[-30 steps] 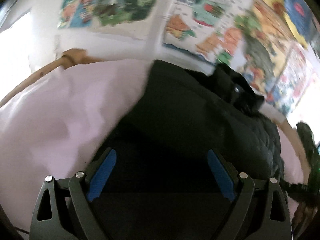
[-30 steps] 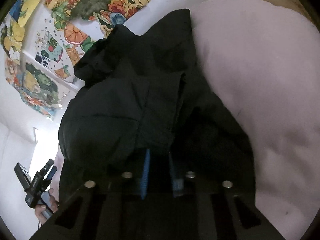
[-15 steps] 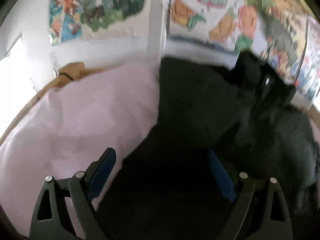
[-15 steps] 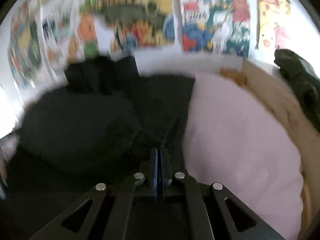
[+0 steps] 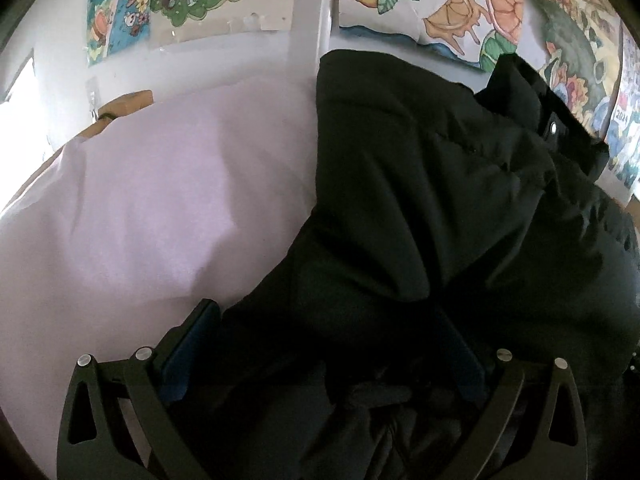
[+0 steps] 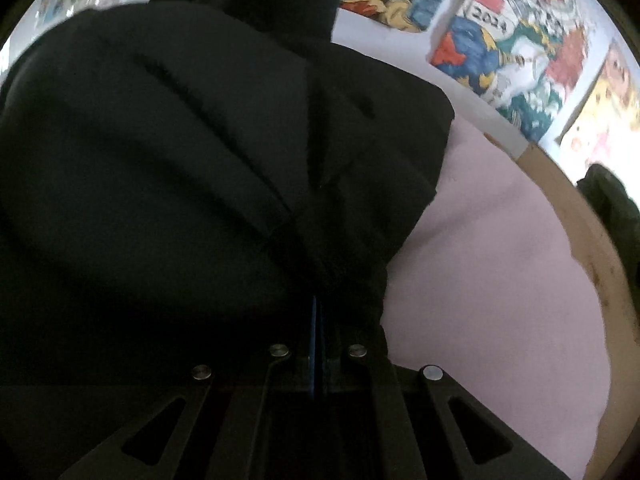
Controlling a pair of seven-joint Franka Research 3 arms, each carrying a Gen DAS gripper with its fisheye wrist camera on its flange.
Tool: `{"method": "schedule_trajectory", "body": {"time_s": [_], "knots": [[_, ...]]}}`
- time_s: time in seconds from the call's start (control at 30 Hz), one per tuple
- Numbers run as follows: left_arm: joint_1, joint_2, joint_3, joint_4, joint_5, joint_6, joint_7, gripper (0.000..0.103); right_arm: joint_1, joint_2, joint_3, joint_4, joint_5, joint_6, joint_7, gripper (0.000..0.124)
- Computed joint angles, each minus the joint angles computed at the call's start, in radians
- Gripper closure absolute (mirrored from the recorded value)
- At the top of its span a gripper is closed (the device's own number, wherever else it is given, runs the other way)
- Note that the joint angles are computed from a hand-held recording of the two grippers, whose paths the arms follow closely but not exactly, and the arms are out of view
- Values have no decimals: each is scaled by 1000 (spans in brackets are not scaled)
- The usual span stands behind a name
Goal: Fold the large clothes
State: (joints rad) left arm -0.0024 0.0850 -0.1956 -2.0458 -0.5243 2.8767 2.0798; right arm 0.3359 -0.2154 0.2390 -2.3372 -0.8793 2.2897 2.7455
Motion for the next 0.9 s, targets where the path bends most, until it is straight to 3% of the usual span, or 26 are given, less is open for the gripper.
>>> {"method": "schedule_trajectory", "body": {"time_s": [0.17,0.23,0.3,0.37,0.43,0.6,0.7,0.77,0.9], "knots": [[6,-60,10,-24,-125,-28,64,1,-18,-121,-11,-88,27,114,30,120],[-7,-97,27,-43,-221,-29,143,1,-32,-165,-8,-108,64,150,3,116],[-37,-133,50,-53,-368,-30,270,1,-47,-231,-6,-138,86,203,-6,100],[-68,-162,77,-47,-477,-49,374,1,-81,-302,-1,-170,72,292,22,52],[-91,-164,91,-9,-509,-91,422,1,-133,-337,7,-179,43,394,57,39],[-98,-53,68,189,-373,-212,258,1,-255,-210,7,-60,75,589,66,39],[-83,80,37,376,-268,-281,99,1,-265,-59,-27,66,194,644,-21,39],[-82,168,25,501,-195,-324,-28,1,-261,62,-37,198,266,637,-98,41],[-66,277,-1,651,-114,-373,-162,1,-245,238,-55,433,208,536,-57,53]]}}
